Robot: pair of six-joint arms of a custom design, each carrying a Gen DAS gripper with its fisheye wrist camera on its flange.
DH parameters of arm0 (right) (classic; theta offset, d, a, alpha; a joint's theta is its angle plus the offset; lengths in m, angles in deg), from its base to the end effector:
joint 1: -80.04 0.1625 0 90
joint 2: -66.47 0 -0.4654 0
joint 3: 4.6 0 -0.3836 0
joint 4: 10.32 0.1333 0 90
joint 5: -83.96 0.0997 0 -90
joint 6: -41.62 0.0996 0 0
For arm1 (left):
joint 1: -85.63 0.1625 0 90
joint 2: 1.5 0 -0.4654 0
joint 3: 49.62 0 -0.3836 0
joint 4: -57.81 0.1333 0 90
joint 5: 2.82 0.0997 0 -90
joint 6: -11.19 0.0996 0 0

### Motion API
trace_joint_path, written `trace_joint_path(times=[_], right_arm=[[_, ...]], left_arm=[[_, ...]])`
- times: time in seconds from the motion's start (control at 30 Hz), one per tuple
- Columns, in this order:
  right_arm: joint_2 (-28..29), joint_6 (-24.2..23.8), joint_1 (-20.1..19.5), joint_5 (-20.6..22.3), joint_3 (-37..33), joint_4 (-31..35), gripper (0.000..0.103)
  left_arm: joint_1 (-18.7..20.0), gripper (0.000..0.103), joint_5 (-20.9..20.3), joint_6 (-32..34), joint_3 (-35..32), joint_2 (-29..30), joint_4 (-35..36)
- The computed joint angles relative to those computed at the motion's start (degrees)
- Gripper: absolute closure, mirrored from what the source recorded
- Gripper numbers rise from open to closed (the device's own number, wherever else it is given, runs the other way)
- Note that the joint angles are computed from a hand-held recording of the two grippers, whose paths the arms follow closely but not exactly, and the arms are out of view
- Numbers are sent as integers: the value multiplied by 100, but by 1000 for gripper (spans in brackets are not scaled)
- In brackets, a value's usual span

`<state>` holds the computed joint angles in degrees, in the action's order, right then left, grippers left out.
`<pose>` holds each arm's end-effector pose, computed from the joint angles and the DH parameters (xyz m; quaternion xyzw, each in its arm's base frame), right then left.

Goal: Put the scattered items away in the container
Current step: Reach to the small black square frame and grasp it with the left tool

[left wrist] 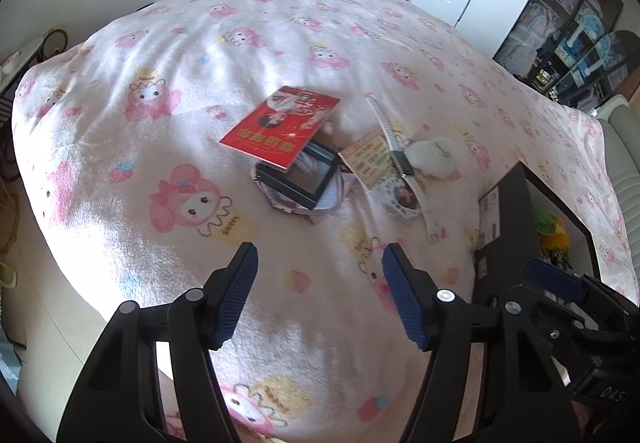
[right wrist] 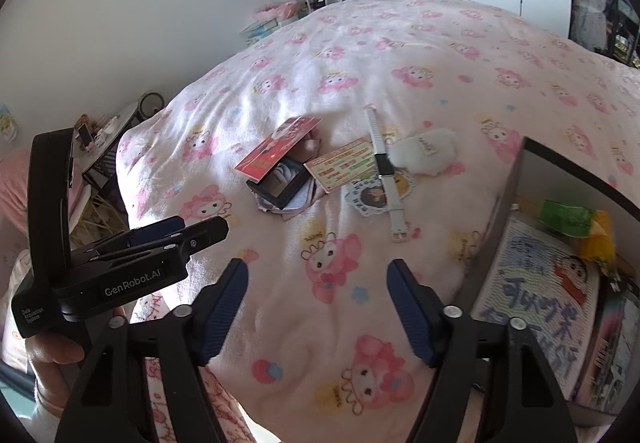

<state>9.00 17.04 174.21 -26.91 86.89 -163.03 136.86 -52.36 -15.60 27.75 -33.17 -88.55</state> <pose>0.1485 -0.6914 0.3065 0.1931 -0.9341 0.2087 0.2159 -0.3316 -0.7290 0.0763 0.0655 0.9325 -0.2597 0.2423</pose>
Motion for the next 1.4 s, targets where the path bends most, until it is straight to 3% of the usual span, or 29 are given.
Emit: trace_joint_path(times=[0.07, 0.13, 0.23, 0.33, 0.43, 0.5, 0.6, 0.63, 0.67, 0.73, 0.77, 0.8, 0.9, 1.0, 1.03, 1.1, 1.2, 1.37, 1.4], right_arm=[[315, 94, 5, -302, -297, 188, 65], [556, 73, -54, -260, -522, 238, 67], [933, 357, -132, -226, -1001, 540, 67], [1293, 643, -172, -105, -1461, 835, 67], [1602, 847, -201, 99, -1868, 1093, 67], [1811, 1013, -230, 250, -2172, 1360, 67], [2084, 1195, -278, 433, -2560, 1752, 66], [2152, 1255, -276, 393, -2651, 1850, 66], [2188, 1302, -274, 376, -2688, 1887, 66], [2173, 1324, -273, 430, -2623, 1817, 66], [2147, 1301, -270, 442, -2565, 1761, 66], [2120, 1278, -256, 405, -2512, 1710, 66], [2058, 1205, -206, 256, -2389, 1517, 66], [2066, 1113, -182, 116, -2437, 1408, 66], [2087, 1101, -181, 62, -2471, 1383, 65], [2144, 1146, -196, -9, -2586, 1371, 65], [2233, 1271, -237, -42, -2728, 1357, 64], [2266, 1394, -268, 199, -2743, 1112, 64], [2268, 1381, -266, 253, -2746, 1062, 64]], left_arm=[[198, 53, -266, -91, -147, 98, -33], [384, 56, -488, -182, -345, 246, -82], [554, 64, -432, -321, -722, 486, 116], [764, 64, -693, -429, -1042, 634, 177], [987, 55, -1096, -550, -1394, 783, 239], [1096, 41, -1351, -624, -1595, 880, 158], [1145, 41, -1372, -536, -1980, 1077, 229], [1167, 43, -1450, -541, -2070, 1117, 276], [1185, 53, -1543, -548, -2124, 1135, 322], [1148, 60, -1409, -481, -2139, 1136, 399], [1113, 83, -1241, -450, -2160, 1138, 556], [1098, 92, -1162, -455, -2193, 1142, 738], [1112, 92, -1350, -435, -2068, 1060, 709], [1075, 90, -1169, -409, -2070, 1025, 665], [1076, 87, -1162, -415, -2092, 1019, 641], [1090, 72, -1204, -402, -2103, 986, 555], [1136, 65, -1258, -416, -2341, 1072, 569], [1198, 65, -1217, -434, -2865, 1389, 1027], [1193, 74, -1217, -417, -2895, 1414, 1089]])
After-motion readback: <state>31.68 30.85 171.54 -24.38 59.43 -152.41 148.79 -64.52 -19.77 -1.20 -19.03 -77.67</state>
